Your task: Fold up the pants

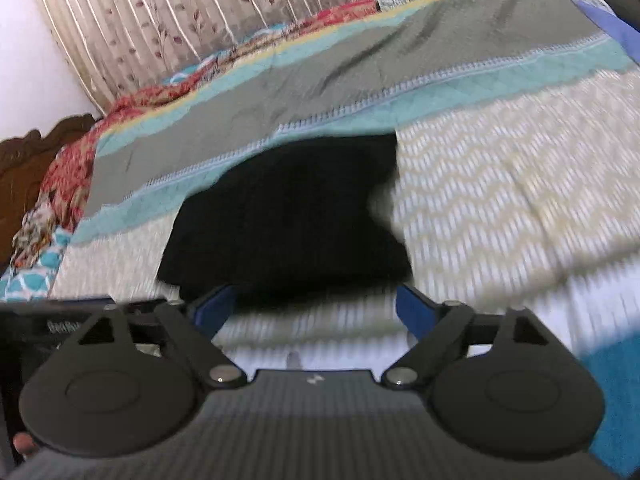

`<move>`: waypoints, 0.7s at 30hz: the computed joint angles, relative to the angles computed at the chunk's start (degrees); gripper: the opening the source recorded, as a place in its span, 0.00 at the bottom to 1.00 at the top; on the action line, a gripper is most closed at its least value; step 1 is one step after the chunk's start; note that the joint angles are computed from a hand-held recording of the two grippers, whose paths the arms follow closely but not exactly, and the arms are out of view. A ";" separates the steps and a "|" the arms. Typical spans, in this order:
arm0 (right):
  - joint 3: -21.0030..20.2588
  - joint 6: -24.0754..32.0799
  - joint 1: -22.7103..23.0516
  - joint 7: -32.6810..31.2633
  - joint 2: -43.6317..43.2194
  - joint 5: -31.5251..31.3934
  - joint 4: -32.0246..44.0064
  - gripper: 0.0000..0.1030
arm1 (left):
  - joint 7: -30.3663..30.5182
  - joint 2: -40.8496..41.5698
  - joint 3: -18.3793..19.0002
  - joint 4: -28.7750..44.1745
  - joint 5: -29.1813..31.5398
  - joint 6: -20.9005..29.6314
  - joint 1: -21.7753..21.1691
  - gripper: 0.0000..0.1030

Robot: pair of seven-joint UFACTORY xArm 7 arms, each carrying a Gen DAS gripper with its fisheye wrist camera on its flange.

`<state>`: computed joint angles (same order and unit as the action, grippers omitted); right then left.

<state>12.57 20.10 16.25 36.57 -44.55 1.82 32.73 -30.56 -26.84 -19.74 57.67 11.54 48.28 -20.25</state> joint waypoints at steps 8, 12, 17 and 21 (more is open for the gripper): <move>7.66 15.40 5.04 10.43 -13.65 1.64 -3.47 0.95 | -1.40 -14.16 -2.59 -5.77 -4.96 7.98 -3.90 1.00; 9.41 18.21 8.08 13.58 -17.84 2.05 -4.49 1.00 | -2.14 -17.07 -5.13 -5.82 -5.53 11.73 -4.16 1.00; 11.90 21.38 9.84 17.21 -21.03 1.54 -4.57 1.00 | -2.23 -20.86 -7.81 -6.11 -4.42 14.93 -4.20 1.00; 12.68 21.96 10.58 19.08 -23.40 1.13 -4.94 1.00 | -2.53 -23.59 -8.75 -5.92 -4.60 16.33 -3.98 1.00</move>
<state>25.25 42.06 26.83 55.66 -67.95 2.95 27.79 -33.08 -50.43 -28.49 51.75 6.95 64.61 -24.23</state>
